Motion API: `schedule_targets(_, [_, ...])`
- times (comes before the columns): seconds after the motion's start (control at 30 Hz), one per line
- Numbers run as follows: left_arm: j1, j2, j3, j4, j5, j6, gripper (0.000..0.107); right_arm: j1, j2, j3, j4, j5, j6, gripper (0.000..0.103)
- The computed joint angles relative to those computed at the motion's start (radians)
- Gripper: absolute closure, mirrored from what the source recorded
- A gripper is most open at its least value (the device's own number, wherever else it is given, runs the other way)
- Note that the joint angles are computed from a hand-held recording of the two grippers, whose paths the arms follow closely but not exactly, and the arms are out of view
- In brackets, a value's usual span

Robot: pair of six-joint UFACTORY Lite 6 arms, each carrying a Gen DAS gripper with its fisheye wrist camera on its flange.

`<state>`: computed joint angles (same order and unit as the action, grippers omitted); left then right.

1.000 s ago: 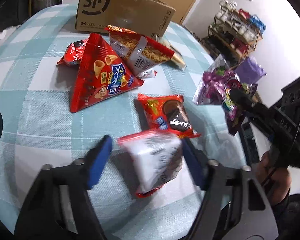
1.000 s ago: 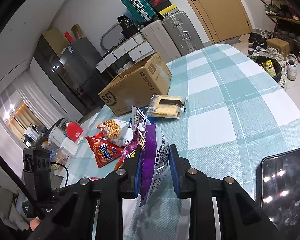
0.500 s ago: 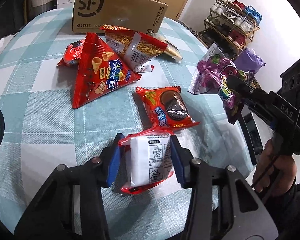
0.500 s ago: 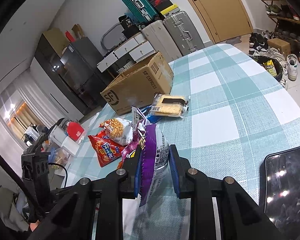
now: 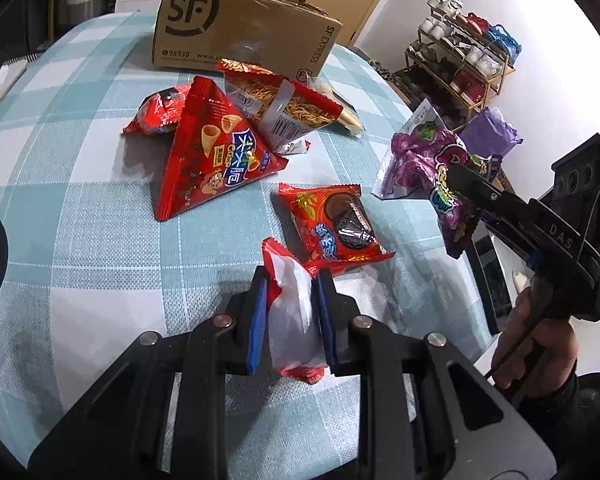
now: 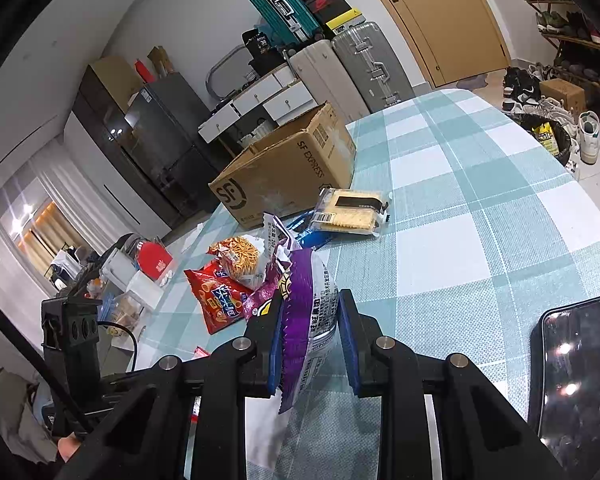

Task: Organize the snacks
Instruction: 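Grasp the purple candy bag with the right tool while the left tool grasps the white-red pack, then carry both held packs over the cardboard box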

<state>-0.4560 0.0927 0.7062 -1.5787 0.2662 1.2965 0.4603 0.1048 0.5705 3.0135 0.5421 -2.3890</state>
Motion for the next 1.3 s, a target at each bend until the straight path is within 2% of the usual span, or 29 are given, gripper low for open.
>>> schedule_targets(0.2, [0.03,-0.008,0.003,0.064,0.034,-0.061,0.089,0.001,0.011,0.006,0.008,0.005,-0.005,0.078])
schedule_targets(0.53, [0.059,-0.059,0.0,0.154,0.038,-0.141,0.089,0.004,0.008,0.008,-0.002,0.01,-0.001,0.078])
schedule_targets(0.7, [0.087,-0.087,0.01,0.247,0.051,-0.215,0.089,0.01,0.006,0.012,0.008,0.006,-0.007,0.078])
schedule_targets(0.87, [0.155,-0.13,0.044,0.339,0.113,-0.291,0.089,0.022,-0.009,0.034,0.015,-0.016,-0.026,0.078])
schedule_targets(1.03, [0.233,-0.159,0.158,0.485,0.203,-0.418,0.089,0.023,-0.026,0.087,-0.02,-0.06,-0.022,0.078])
schedule_targets(1.17, [0.258,-0.125,0.321,0.705,0.199,-0.61,0.089,0.009,-0.017,0.179,-0.12,-0.109,0.041,0.078])
schedule_targets(1.3, [0.324,-0.025,0.502,0.743,0.265,-0.642,0.089,-0.014,0.017,0.3,-0.28,-0.144,0.17,0.078])
